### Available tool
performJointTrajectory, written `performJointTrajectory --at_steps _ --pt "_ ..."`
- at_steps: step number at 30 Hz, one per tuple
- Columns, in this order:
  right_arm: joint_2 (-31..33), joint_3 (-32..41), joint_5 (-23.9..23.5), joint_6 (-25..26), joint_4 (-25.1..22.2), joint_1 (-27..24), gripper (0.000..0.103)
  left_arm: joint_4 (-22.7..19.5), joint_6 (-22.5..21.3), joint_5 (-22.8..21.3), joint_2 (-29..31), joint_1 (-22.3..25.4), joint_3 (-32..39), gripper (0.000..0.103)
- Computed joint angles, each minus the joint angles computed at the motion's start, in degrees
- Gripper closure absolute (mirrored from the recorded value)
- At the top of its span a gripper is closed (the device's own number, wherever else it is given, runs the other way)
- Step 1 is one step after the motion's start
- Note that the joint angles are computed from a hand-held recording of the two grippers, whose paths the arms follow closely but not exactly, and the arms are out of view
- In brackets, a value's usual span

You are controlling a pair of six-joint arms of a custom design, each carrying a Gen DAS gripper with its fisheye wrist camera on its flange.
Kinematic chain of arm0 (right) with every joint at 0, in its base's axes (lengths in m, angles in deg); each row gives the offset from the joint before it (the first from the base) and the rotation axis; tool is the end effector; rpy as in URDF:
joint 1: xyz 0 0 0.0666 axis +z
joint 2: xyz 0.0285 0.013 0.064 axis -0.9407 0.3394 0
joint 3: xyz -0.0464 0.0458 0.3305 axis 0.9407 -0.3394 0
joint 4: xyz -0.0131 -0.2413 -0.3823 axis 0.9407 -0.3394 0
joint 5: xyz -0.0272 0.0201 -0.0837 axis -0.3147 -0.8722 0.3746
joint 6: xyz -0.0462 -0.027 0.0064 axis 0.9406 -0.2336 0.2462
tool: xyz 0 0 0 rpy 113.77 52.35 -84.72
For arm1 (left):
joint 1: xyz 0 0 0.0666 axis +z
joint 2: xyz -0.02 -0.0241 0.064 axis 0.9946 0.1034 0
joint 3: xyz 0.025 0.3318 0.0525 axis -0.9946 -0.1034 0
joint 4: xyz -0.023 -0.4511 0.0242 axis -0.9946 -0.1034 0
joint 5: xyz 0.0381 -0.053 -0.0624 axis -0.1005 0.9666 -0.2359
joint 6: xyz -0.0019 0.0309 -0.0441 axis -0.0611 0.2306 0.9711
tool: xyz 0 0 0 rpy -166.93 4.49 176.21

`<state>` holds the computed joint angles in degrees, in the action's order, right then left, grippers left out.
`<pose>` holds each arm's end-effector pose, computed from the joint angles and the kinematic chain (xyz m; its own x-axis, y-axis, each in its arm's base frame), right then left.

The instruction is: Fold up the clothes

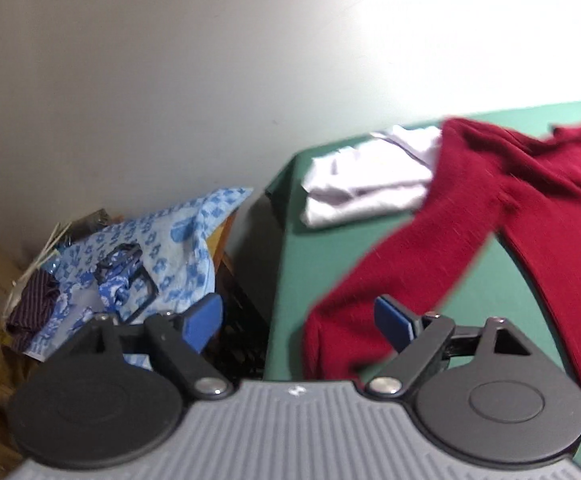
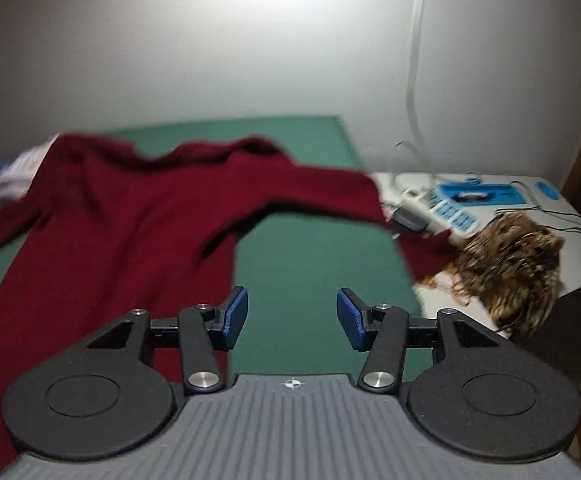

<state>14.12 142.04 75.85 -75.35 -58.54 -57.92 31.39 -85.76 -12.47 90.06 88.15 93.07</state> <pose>0.6387 0.1374 0.4225 -0.6539 -0.1805 -0.7348 -0.2211 0.9743 -0.0425 0.5976 0.0513 0.4330 -0.6907 0.0563 -0.7209 -0.1815 0.9515 0.2483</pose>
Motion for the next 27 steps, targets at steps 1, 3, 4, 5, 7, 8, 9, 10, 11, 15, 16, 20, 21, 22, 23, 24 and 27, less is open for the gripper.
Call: performJointTrajectory --at_steps 1,3,4,5,7,8,9,10,11,15,16,20,21,22,23,24,27 --pt "-2.4 -3.7 -0.3 1.9 -0.2 0.8 0.050 -2.0 1.5 2.4 -1.3 -0.2 -1.0 0.020" --pt "-6.3 -9.3 -1.1 4.3 -1.2 2.1 0.050 -5.2 3.7 7.1 -3.4 -1.3 -3.3 0.021" --pt "-7.8 -11.4 -1.5 4.6 -1.7 2.5 0.050 -6.0 4.4 8.5 -4.6 -2.3 -4.9 0.023" --pt "-9.0 -12.8 -2.0 3.8 -2.2 2.6 0.050 -6.5 5.3 9.9 -5.8 -3.5 -6.5 0.023" --pt "-11.0 -15.3 -2.9 2.0 -2.9 2.7 0.050 -7.8 7.2 13.7 -7.5 -5.6 -8.9 0.022" --pt "-11.5 -16.0 -2.9 0.6 -2.8 2.6 0.052 -8.3 8.2 15.7 -8.2 -6.6 -10.0 0.022" --pt "-12.0 -16.8 -2.8 -0.8 -2.7 2.5 0.052 -8.6 9.0 16.5 -8.8 -8.0 -11.1 0.021" --pt "-12.4 -17.6 -2.8 -2.2 -2.6 2.3 0.054 -9.1 10.0 16.6 -9.1 -9.4 -11.9 0.021" --pt "-12.8 -18.3 -3.1 -3.7 -2.3 2.2 0.057 -9.5 11.0 16.6 -9.3 -10.6 -12.4 0.021" --pt "-14.7 -21.3 -6.4 -8.0 1.2 1.8 0.059 -9.0 16.8 17.9 -10.0 -14.1 -14.4 0.019" --pt "-15.1 -22.3 -6.1 -7.7 2.7 2.0 0.061 -8.2 18.0 17.1 -10.3 -14.9 -15.1 0.021" --pt "-15.8 -24.3 -5.5 -7.1 6.6 2.2 0.094 -6.2 24.2 12.7 -10.2 -17.1 -16.9 0.059" --pt "-15.7 -24.2 -6.3 -8.2 6.6 1.9 0.096 -6.0 25.9 10.8 -10.2 -17.6 -17.0 0.077" --pt "-15.4 -23.6 -7.8 -10.1 6.0 1.2 0.098 -6.2 27.5 8.8 -9.9 -18.2 -16.8 0.102" --pt "-15.3 -23.1 -8.9 -11.6 5.5 0.6 0.099 -6.4 29.1 7.7 -9.9 -18.3 -16.7 0.103" --pt "-15.9 -23.3 -9.7 -12.5 5.6 0.1 0.099 -6.2 30.4 7.1 -10.4 -18.4 -17.0 0.103" --pt "-19.3 -25.2 -13.0 -14.5 7.3 -1.8 0.099 -5.3 32.4 4.3 -13.2 -19.1 -18.6 0.103"
